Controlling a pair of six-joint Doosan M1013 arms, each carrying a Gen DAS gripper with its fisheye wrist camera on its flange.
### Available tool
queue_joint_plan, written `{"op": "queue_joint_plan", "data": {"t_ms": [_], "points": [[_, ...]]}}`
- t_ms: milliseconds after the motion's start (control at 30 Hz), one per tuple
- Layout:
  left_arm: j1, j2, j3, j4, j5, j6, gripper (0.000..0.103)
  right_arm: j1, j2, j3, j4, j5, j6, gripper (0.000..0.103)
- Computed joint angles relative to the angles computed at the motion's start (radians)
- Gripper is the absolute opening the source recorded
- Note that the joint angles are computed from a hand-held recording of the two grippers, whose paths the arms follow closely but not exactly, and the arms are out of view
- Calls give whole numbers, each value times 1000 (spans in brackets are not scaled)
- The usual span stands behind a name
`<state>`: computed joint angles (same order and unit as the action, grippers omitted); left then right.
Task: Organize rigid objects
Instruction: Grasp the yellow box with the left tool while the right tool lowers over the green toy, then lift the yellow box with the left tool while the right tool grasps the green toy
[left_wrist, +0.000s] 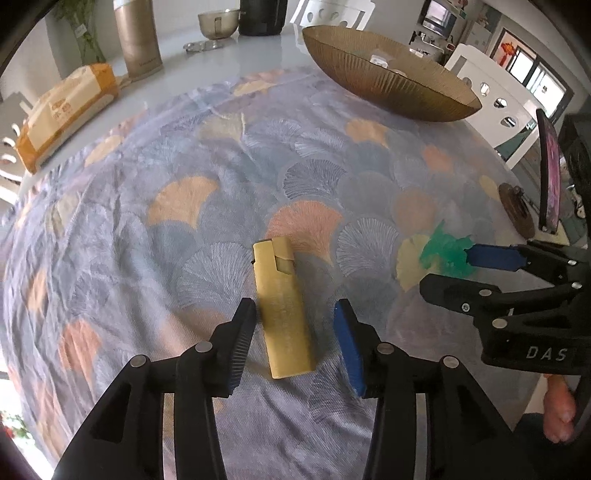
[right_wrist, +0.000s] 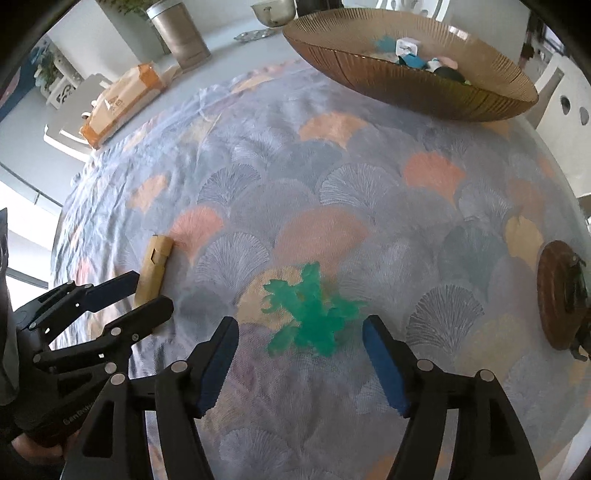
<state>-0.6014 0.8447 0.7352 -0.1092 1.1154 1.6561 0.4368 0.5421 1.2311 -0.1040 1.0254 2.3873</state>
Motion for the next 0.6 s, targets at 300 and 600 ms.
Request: {"op": "queue_joint_plan", "data": {"t_ms": [300,600], "points": [[-22,-22,41,92,-47,-20,28,20,25,-44,-92,84,39,49],[-21,-43,53,35,-51,-52,22,11,-2,-14,1,4,-54,42]]}}
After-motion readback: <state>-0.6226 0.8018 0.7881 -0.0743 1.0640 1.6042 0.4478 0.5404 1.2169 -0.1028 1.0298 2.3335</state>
